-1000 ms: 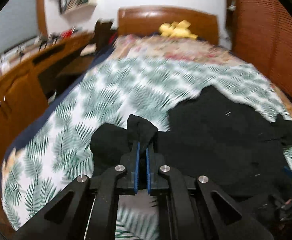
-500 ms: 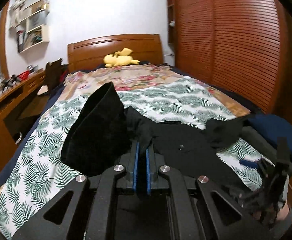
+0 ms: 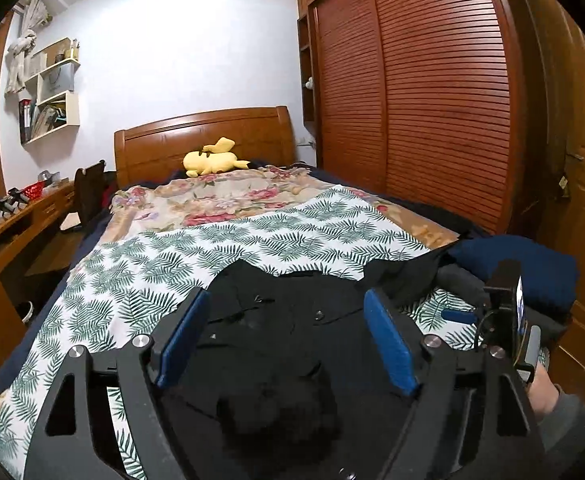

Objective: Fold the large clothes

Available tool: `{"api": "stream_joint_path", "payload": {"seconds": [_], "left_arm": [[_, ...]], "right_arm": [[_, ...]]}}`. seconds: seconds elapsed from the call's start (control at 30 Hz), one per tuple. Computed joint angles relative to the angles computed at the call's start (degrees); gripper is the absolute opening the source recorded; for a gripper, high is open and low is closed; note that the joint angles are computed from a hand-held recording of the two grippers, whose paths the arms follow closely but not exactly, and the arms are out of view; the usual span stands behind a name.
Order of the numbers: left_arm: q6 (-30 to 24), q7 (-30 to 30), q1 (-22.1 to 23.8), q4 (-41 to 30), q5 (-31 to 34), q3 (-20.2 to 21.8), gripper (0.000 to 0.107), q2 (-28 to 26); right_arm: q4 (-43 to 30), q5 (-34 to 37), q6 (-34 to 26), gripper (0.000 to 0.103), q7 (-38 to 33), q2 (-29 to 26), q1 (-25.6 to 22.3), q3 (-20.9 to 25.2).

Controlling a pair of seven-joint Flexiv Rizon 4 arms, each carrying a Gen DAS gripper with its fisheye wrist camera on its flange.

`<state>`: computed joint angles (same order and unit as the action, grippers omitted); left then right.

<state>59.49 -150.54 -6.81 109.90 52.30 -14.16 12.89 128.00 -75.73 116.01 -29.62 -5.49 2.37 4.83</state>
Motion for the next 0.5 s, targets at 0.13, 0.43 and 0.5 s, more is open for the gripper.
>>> {"api": "stream_joint_path", "payload": {"seconds": [0.13, 0.43, 0.5], "left_arm": [[-0.41, -2.38, 0.45, 3.09, 0.77, -0.01, 0.08, 1.25], [5.23, -8.91, 4.71, 13.93, 1.03, 2.66, 0.08, 3.91], [5.58, -10.97, 6.08, 15.55, 1.91, 2.25, 0.08, 4.27]], "right_arm": [[0.98, -1.53, 1.02, 0.103, 0.23, 0.55, 0.54, 0.45], [-1.64, -15.01, 6.52, 0.097, 8.02, -2.31, 4.0, -0.78], [-3.01, -18.28, 7.52, 0.094, 10.32, -3.52, 5.44, -1.31]]}}
